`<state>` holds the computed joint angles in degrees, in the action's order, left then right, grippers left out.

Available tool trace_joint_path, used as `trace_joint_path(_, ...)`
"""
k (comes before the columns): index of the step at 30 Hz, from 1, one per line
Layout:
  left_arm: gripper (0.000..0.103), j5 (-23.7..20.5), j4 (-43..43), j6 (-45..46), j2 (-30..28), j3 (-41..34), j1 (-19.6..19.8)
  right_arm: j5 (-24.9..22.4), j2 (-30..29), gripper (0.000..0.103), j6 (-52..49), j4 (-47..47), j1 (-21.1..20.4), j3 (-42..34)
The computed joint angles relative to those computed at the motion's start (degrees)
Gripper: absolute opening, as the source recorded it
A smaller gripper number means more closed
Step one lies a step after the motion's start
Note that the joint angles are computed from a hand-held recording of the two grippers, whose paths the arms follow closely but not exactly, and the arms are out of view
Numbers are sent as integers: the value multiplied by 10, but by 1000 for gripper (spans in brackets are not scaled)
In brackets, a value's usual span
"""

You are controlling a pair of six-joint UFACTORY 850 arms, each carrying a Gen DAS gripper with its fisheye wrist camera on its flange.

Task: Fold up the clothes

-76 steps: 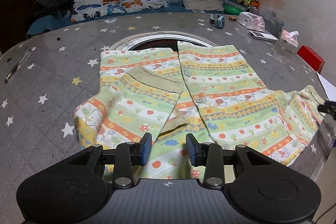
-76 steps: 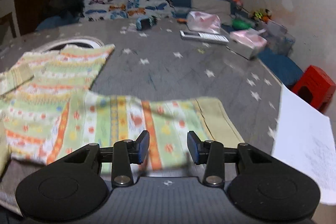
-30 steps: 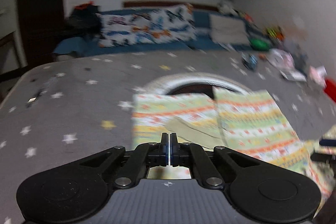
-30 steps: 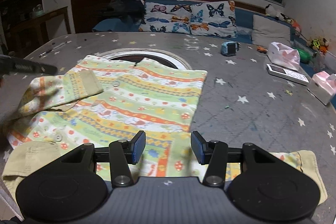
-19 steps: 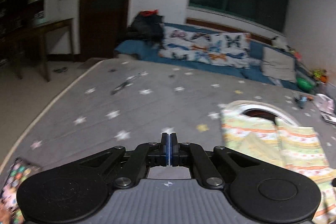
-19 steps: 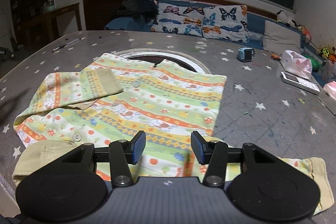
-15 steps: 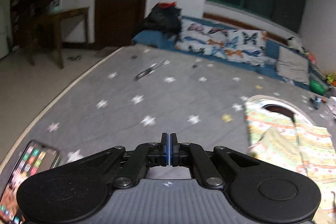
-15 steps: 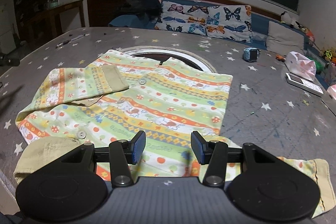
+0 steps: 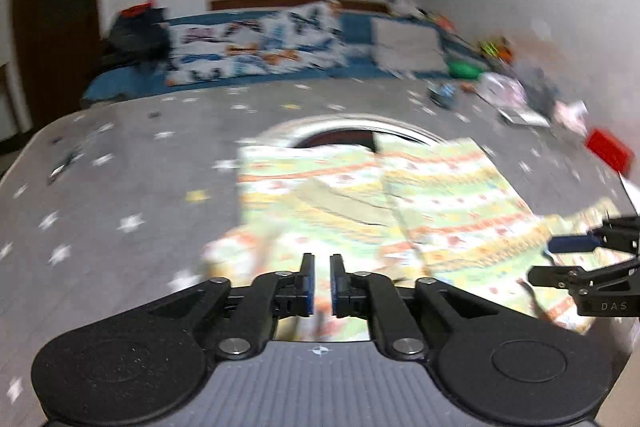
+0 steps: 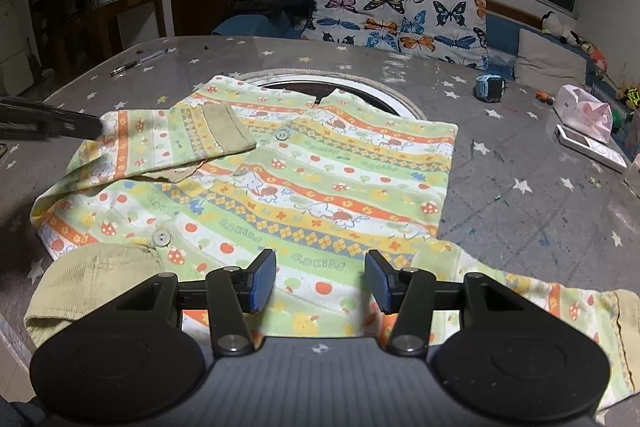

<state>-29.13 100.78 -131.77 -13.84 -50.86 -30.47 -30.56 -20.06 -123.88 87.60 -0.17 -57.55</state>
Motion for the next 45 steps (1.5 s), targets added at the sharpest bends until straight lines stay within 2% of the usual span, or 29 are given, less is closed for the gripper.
trace_joint_path(2, 16, 15, -6, 35, -31, -33, 0, -4, -3, 51, 9, -7, -2, -1)
trace_joint_path(4, 25, 21, -20, 70, -60, -63, 4, -7, -4, 52, 14, -11, -4, -1)
trace_joint_path(11, 26, 51, -93, 191, -130, -137, 24, -23, -11, 56, 32, -20, -12, -3)
trace_joint_path(14, 25, 48, -90, 204, -141, -147, 28, -29, -16, 57, 40, -22, -14, -6)
trace_joint_path(15, 23, 50, -85, 199, -141, -147, 31, -30, -17, 57, 41, -23, -14, -7)
trace_joint_path(18, 6, 49, -66, 177, -138, -141, 37, -32, -19, 57, 42, -22, -15, -8)
trace_joint_path(19, 3, 49, -57, 163, -135, -137, 39, -33, -19, 57, 42, -22, -15, -8)
trace_joint_path(21, 1, 57, -14, 89, -121, -121, 45, -33, -20, 57, 44, -21, -15, -9)
trace_joint_path(24, 1, 24, 67, -29, -89, -85, 45, -29, -18, 57, 42, -19, -14, -7)
trace_joint_path(31, 1, -57, 102, -177, 20, 22, 55, -19, -11, 57, 30, -8, -8, -2)
trace_joint_path(35, 1, -117, 72, -204, 85, 88, 49, -15, -6, 57, 19, 2, -5, 2)
trace_joint_path(39, 1, -172, 16, -193, 136, 144, 43, -11, -3, 57, 16, 3, -1, 3)
trace_joint_path(45, 1, -193, -81, -169, 175, 206, 44, -3, 2, 57, 6, 5, 3, 8)
